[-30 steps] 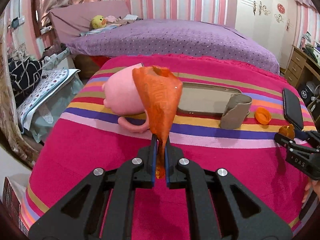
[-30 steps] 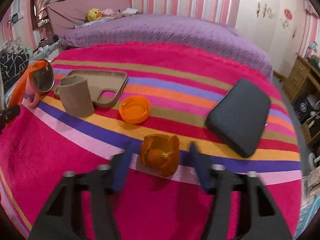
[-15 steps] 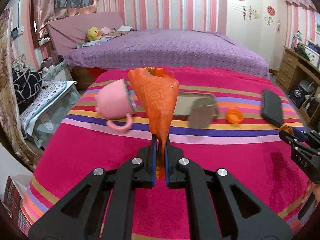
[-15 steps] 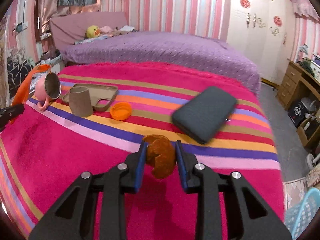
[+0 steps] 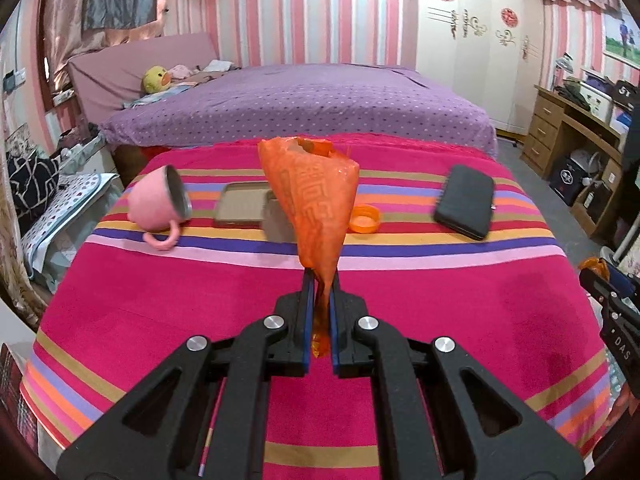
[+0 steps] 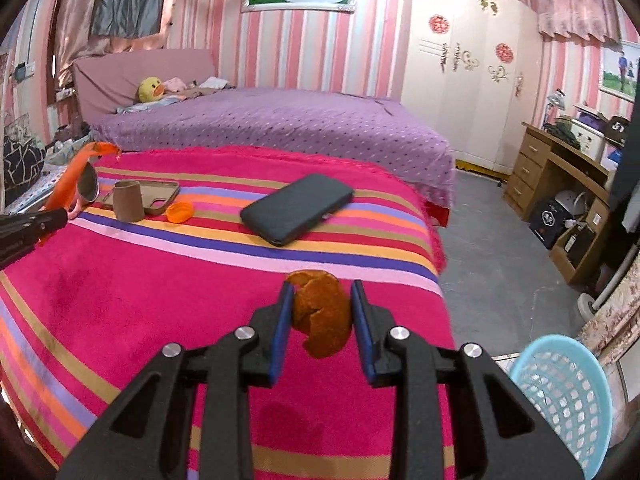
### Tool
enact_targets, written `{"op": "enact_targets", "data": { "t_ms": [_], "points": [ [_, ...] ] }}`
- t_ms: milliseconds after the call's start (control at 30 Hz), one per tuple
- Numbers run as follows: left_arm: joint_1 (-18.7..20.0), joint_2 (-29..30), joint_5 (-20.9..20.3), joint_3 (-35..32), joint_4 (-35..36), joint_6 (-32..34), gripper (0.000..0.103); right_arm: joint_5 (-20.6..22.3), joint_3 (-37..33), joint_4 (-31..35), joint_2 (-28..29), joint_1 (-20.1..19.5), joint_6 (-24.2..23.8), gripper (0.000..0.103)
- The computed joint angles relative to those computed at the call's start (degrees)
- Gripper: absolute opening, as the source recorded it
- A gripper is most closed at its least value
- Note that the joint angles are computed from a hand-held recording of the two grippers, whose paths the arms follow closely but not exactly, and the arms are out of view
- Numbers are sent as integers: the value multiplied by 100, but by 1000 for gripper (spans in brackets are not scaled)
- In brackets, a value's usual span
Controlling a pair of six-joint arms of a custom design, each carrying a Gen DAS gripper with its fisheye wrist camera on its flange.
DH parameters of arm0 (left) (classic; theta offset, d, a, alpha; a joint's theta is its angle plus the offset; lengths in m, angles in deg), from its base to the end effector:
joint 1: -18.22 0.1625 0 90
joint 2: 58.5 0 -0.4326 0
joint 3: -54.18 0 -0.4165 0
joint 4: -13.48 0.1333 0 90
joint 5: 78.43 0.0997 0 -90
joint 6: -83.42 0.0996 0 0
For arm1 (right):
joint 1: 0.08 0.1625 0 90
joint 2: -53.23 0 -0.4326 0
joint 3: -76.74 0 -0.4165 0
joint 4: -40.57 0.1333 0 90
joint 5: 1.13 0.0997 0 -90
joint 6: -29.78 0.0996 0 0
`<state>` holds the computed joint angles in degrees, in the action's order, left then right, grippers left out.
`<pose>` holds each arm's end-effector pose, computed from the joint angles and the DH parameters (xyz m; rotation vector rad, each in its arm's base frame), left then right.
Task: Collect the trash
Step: 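Carry the orange bag and peel toward the blue basket with both tools, then open the left tool over the basket to drop the orange bag while the right tool holds the peel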
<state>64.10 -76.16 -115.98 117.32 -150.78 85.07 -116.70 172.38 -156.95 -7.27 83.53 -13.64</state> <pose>-0.4191 -0.7370 -0.0084 0.6228 2.2182 -0.9545 0.0152 -0.6753 0.3671 0.3182 -1.9888 1.1286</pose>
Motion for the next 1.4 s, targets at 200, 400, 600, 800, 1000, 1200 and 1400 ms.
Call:
{"op": "enact_targets", "data": {
  "t_ms": [200, 400, 600, 800, 1000, 1200, 1400],
  "points": [
    [-101, 203, 60, -124, 127, -104, 5, 199, 196, -33, -184, -227, 74, 29],
    [-207, 436, 216, -239, 14, 152, 5, 335, 250, -50, -285, -300, -10, 29],
    [-240, 585, 286, -360, 111, 131, 5, 385, 304, -66, -360, -358, -105, 29],
    [-287, 690, 292, -450, 223, 145, 5, 525, 428, -83, -613, -529, -49, 29],
    [-385, 834, 185, -667, 438, 83, 5, 670, 555, -98, -997, -788, 84, 29],
    [-608, 1139, -87, -1054, 648, 64, 5, 718, 632, -98, -1373, -1087, 188, 29],
    [-845, 1533, -488, -1521, 856, 29, 5, 771, 725, -107, -1704, -1455, 214, 29]
  ]
}}
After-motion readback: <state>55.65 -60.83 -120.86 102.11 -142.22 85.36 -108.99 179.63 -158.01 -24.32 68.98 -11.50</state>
